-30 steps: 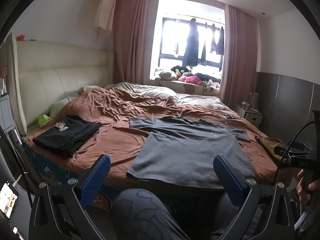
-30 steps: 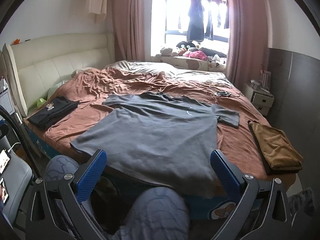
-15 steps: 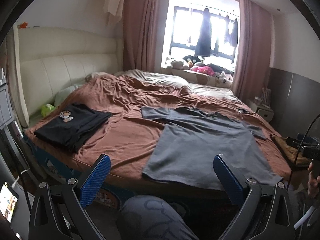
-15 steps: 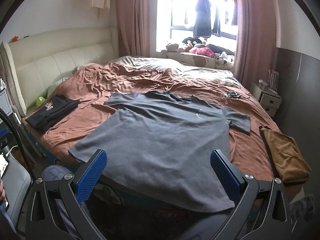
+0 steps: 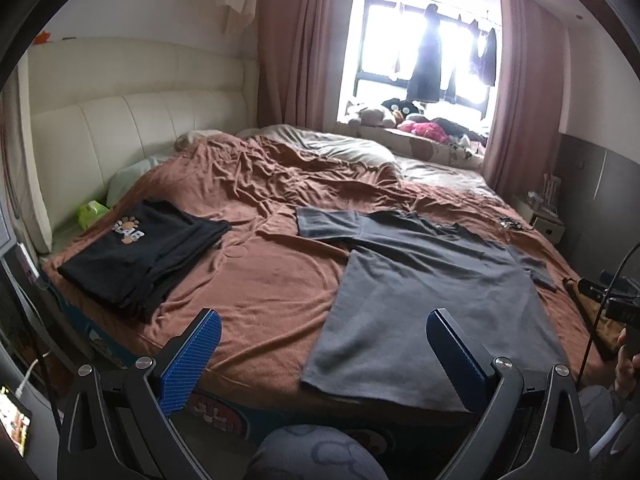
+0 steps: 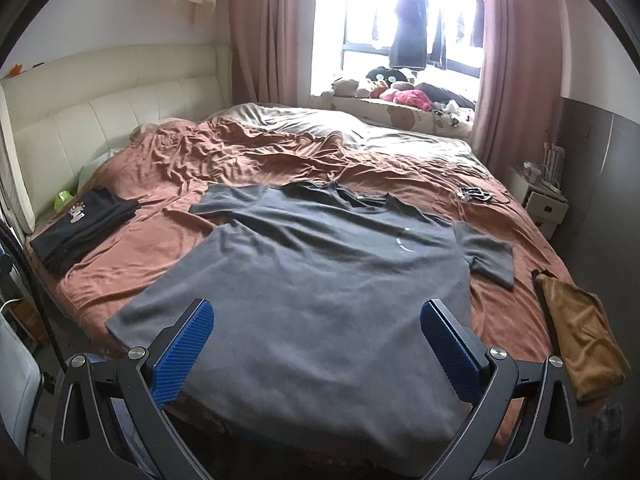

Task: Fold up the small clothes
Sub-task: 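Move both tools down toward the side edge of the grey t-shirt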

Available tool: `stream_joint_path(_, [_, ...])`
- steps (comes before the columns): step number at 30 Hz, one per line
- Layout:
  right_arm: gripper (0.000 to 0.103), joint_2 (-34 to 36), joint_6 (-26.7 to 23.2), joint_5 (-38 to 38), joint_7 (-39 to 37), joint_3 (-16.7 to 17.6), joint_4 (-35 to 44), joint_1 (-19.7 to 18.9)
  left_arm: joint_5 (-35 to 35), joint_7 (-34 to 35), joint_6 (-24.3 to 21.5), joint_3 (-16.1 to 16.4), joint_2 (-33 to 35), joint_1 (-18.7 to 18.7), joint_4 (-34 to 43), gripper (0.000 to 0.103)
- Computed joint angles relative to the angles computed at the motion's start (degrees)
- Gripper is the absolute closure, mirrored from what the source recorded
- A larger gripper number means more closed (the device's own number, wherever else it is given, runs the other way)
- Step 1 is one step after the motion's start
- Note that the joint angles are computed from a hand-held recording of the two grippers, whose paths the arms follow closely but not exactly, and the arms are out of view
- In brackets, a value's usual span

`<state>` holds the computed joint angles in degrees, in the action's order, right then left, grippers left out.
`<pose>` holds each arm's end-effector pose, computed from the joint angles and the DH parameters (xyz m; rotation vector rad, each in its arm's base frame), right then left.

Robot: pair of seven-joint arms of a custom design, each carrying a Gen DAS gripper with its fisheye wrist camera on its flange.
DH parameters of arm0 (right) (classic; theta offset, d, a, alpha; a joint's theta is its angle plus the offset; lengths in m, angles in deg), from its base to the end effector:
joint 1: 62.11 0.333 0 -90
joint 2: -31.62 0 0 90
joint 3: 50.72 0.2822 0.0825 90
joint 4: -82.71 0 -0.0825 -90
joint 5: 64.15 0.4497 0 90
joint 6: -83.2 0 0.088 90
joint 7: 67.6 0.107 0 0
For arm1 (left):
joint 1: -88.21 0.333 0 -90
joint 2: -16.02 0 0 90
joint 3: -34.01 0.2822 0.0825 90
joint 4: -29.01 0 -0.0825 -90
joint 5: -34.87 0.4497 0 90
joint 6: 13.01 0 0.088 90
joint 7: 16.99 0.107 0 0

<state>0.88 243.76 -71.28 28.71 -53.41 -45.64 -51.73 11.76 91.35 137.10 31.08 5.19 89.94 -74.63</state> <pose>0.5139 0.0706 0.6691 -1.6137 1.4481 -0.8893 0.6188 -0.0069 0.7004 -1.5565 1.7265 -1.1082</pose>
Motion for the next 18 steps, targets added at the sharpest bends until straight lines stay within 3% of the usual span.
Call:
stream_joint_path(11, [0.000,11.82,-0.94,8.86,-9.87,-4.07,11.05,3.77,8.14,-6.89,-3.81,-1.56,13.55,1.04,15.04,0.000])
stream_joint_path(18, [0.000,19.17,-3.08,10.21,-11.72,-1.67,18.72,0.64,11.66,-9.81,-7.70,-2.08,23.88,0.87,28.11,0.000])
